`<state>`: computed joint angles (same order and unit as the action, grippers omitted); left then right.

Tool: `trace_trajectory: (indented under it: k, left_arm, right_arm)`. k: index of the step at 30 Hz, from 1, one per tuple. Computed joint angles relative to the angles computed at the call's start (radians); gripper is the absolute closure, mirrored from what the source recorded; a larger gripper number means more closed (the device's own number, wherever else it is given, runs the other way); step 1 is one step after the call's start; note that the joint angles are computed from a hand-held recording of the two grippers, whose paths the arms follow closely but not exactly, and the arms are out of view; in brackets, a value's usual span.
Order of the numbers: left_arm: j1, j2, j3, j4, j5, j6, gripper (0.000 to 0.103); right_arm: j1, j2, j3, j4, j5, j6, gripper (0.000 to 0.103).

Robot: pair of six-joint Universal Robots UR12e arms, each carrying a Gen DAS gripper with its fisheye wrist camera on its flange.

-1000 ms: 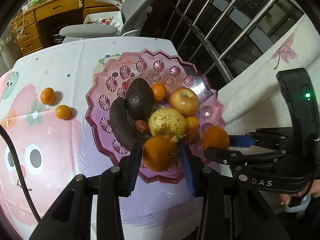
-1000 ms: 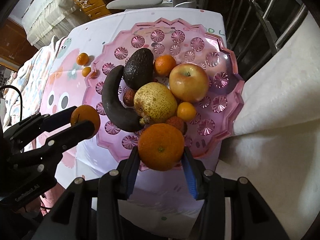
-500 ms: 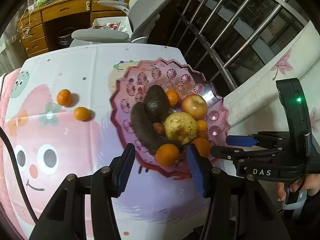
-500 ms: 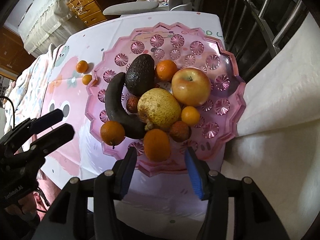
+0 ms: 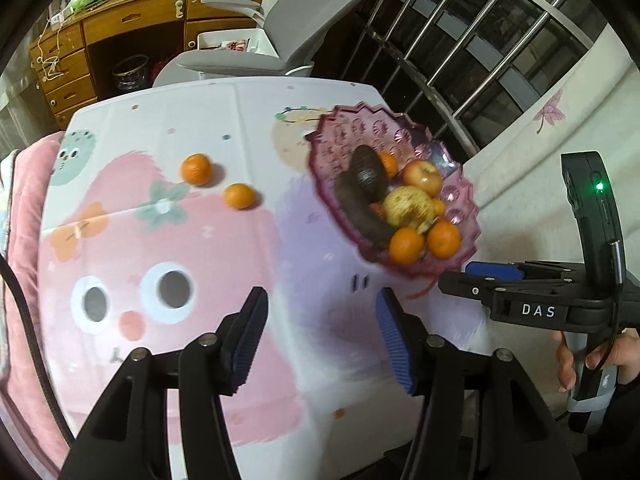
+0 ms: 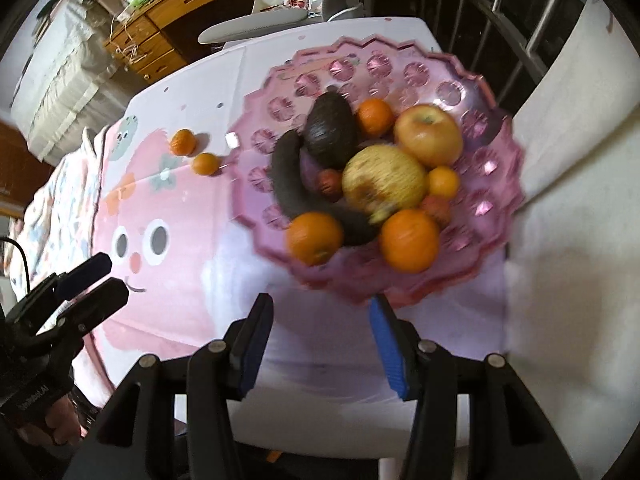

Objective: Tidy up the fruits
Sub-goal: 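Withdraw both tools from the bowl toward the last two mandarins on the cloth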

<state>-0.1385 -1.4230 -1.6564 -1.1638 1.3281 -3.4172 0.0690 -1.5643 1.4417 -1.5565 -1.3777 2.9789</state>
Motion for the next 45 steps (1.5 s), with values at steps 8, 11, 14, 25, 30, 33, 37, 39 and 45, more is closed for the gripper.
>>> trace_trajectory:
  k: [8, 11, 14, 25, 30, 33, 37, 39, 45]
  left_arm:
    - [0.117, 0.075, -0.039, -0.127, -0.049, 0.184, 0.032]
    - [0.158, 0.086, -0.035, -0.196, -0.068, 0.249, 0.023]
    - [0.189, 0.088, -0.025, -0.240, -0.075, 0.295, 0.019]
    - [0.233, 0.039, 0.037, -0.284, -0.008, 0.334, 0.013]
    - [0.233, -0.004, 0.070, -0.287, 0.003, 0.323, 0.013]
    - [0.227, -0.039, 0.096, -0.300, 0.007, 0.307, 0.013]
    - [0.220, -0.092, 0.134, -0.313, 0.012, 0.285, 0.013]
    - [0.218, -0.119, 0.153, -0.320, 0.008, 0.277, 0.013]
    - [0.202, -0.207, 0.207, -0.325, -0.004, 0.260, 0.013]
  right_arm:
    - [0.085, -0.025, 0.047, -0.057, 0.019, 0.186, 0.052]
    - [0.113, -0.025, 0.053, -0.066, 0.019, 0.248, 0.052]
    - [0.136, -0.025, 0.059, -0.085, 0.028, 0.303, 0.052]
    - [0.181, -0.001, 0.061, -0.196, 0.011, 0.446, 0.040]
    - [0.188, 0.010, 0.086, -0.321, 0.004, 0.530, 0.040]
    - [0.193, 0.024, 0.095, -0.383, 0.004, 0.542, 0.040]
    - [0.211, 0.043, 0.116, -0.509, -0.034, 0.520, 0.040]
    - [0.221, 0.050, 0.129, -0.573, -0.056, 0.498, 0.040]
    - [0.248, 0.088, 0.147, -0.696, -0.111, 0.384, 0.040]
